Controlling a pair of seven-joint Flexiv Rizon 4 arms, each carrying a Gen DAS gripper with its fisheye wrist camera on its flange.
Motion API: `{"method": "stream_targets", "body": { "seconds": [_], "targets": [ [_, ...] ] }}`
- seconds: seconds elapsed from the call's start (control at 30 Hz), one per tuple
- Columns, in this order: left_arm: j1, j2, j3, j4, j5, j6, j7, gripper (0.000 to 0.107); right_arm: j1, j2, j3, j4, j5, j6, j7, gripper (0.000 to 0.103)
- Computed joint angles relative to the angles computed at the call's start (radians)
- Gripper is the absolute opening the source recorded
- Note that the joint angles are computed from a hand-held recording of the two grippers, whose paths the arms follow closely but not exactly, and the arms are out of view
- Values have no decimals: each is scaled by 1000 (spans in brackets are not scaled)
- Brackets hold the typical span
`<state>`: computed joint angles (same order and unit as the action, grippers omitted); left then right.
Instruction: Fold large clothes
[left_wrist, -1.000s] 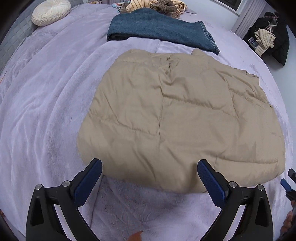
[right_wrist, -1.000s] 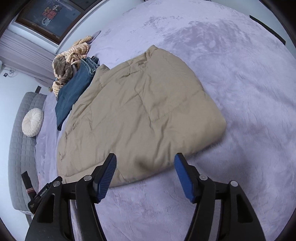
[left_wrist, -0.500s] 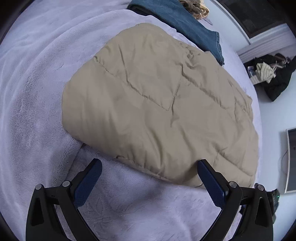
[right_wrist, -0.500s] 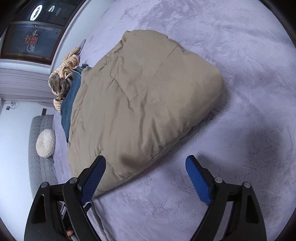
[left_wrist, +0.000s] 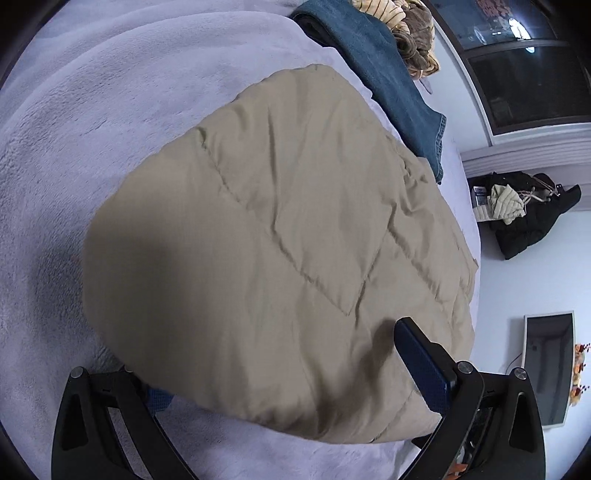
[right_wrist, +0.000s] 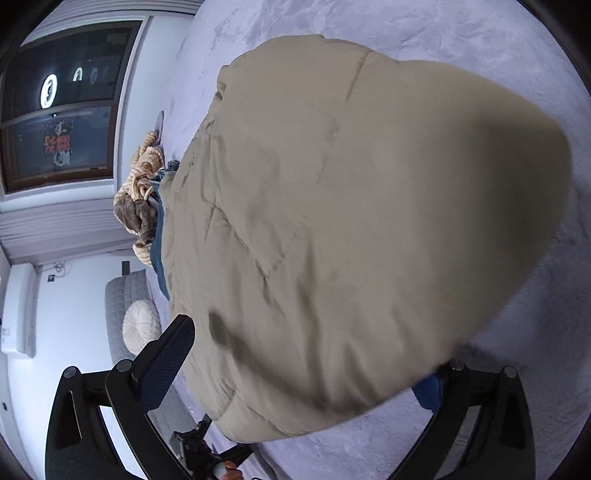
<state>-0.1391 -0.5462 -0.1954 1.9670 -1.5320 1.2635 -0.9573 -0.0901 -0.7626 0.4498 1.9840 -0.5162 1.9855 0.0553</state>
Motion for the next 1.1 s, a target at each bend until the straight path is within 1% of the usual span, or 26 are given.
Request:
{"method": "stream_targets", "body": {
  "seconds": [0.07,0.2,0.23,0.27,0.3,0.33,0.37,0.4,0.43,0.47,0.5,0.53,0.57,0.6,0.63,0.7,0.73,0.77,0.87,0.97,1.03,1.1],
  "targets": [
    [-4,-17,-6,-30,-35,19,24,103,-8,-31,13,-24,-12,24,5,103],
    [-6,-71,-8,-80,22,49,-40,103,-44,-90,48,-63,-86,-2,23,103],
    [-2,-78,-19,-87,4,61,-30,101,-46,-98,49,-66,-92,-4,21,103],
    [-2,-79,-32,-94,-39,80,2,95,-47,-104,51,-73,-98,-8,20,103],
    [-6,-82,-34,-102,-66,89,29,74,-46,-107,52,-77,-98,-11,20,103],
    [-7,-82,-35,-110,-99,84,73,48,-39,-104,47,-76,-88,-7,19,103],
    [-7,-77,-35,-116,-145,66,130,39,-29,-100,39,-75,-74,-2,21,103],
    [-15,-73,-23,-118,-147,60,143,31,-23,-96,35,-71,-64,2,23,100],
    [-27,-69,-9,-120,-127,65,152,26,-17,-91,30,-69,-55,1,28,95],
    [-39,-63,0,-119,-103,79,158,26,-18,-91,32,-67,-53,0,32,72],
    [-48,-57,7,-118,-74,94,163,23,-25,-95,39,-64,-57,10,31,53],
    [-53,-48,9,-114,-49,108,168,23,-16,-86,29,-58,-47,15,31,48],
    [-59,-42,11,-112,-21,127,172,23,3,-69,12,-52,-35,16,28,39],
    [-59,-34,10,-106,6,141,171,23,14,-54,-1,-43,-27,19,23,33],
    [-57,-25,6,-101,28,153,174,23,32,-36,-17,-34,-13,24,16,31],
    [-43,-4,-11,-90,36,163,212,23,72,1,-52,-15,20,33,2,26],
    [-35,5,-16,-86,37,159,228,23,93,20,-69,-6,38,36,-6,25],
    [-27,25,-24,-68,11,153,273,23,116,39,-86,4,58,39,-14,24],
    [-21,70,-14,-32,-1,115,340,23,164,90,-116,33,101,20,-33,24],
    [-26,113,8,8,-2,81,368,23,191,138,-122,72,136,8,-53,24],
    [-33,147,22,46,5,62,358,23,176,165,-100,99,133,-13,-57,24],
    [-49,193,35,99,-14,55,366,23,164,194,-74,134,135,-30,-54,24]
  ]
}}
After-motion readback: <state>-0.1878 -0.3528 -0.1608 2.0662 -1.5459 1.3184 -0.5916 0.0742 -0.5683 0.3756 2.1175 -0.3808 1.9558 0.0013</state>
